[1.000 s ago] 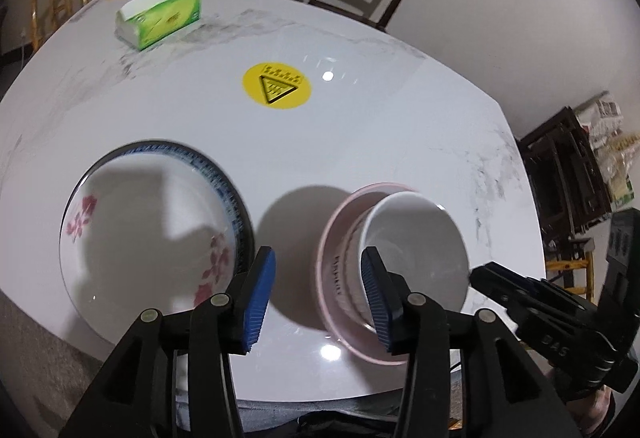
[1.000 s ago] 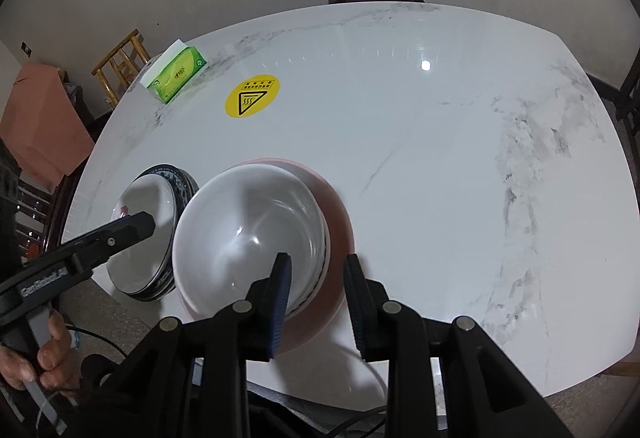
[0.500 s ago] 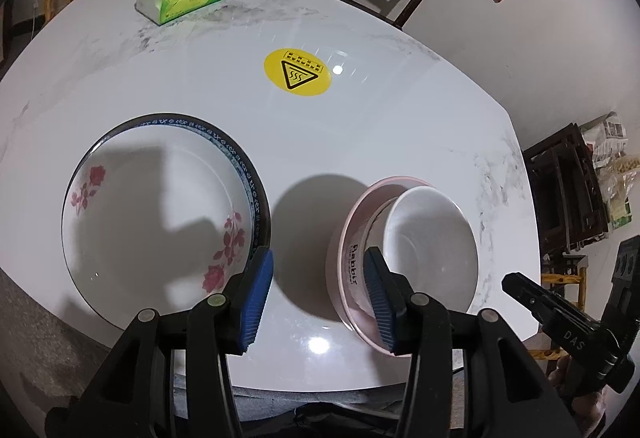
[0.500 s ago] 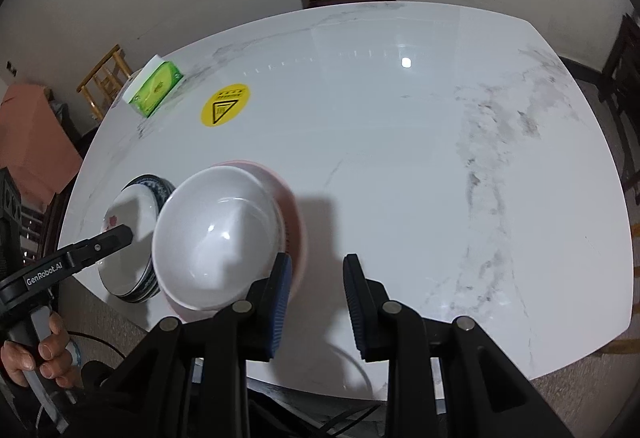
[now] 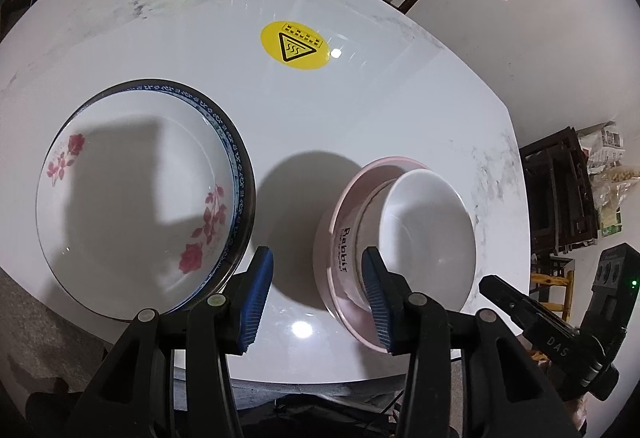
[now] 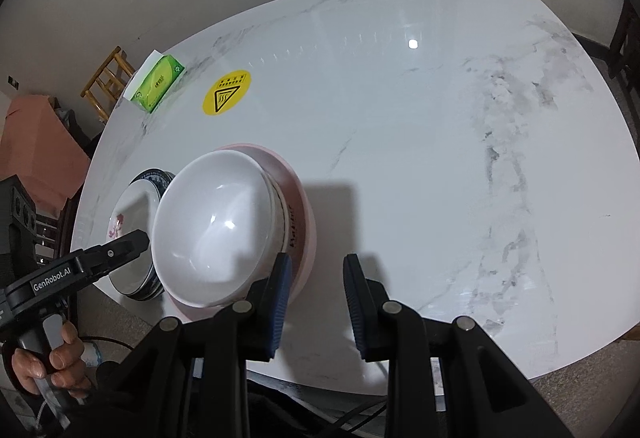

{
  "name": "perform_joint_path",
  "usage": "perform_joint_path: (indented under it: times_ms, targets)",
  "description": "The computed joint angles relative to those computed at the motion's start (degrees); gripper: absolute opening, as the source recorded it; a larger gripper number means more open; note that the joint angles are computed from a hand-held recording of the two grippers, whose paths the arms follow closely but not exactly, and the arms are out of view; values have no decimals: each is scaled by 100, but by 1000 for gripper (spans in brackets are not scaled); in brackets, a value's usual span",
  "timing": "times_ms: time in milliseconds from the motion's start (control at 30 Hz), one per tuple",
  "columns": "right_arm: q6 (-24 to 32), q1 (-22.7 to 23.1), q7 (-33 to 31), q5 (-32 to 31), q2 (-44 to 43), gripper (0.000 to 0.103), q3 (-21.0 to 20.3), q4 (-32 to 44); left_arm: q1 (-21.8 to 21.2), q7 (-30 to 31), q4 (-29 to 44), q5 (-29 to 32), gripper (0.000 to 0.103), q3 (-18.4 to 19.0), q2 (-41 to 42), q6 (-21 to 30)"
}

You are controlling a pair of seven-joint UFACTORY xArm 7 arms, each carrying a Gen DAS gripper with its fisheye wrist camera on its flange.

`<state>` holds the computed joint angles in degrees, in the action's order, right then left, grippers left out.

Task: Organize plates and bowls
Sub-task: 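Close both tools on the rim of the pale-pink bowl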

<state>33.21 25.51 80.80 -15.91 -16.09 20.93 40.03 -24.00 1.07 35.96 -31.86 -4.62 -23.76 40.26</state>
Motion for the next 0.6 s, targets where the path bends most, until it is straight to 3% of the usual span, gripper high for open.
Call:
perform_joint_path:
  times_ms: [600]
  targets:
    - [41,123,-2,-72,605,27,-173,288,9,-135,67,31,36,-90,410,-128]
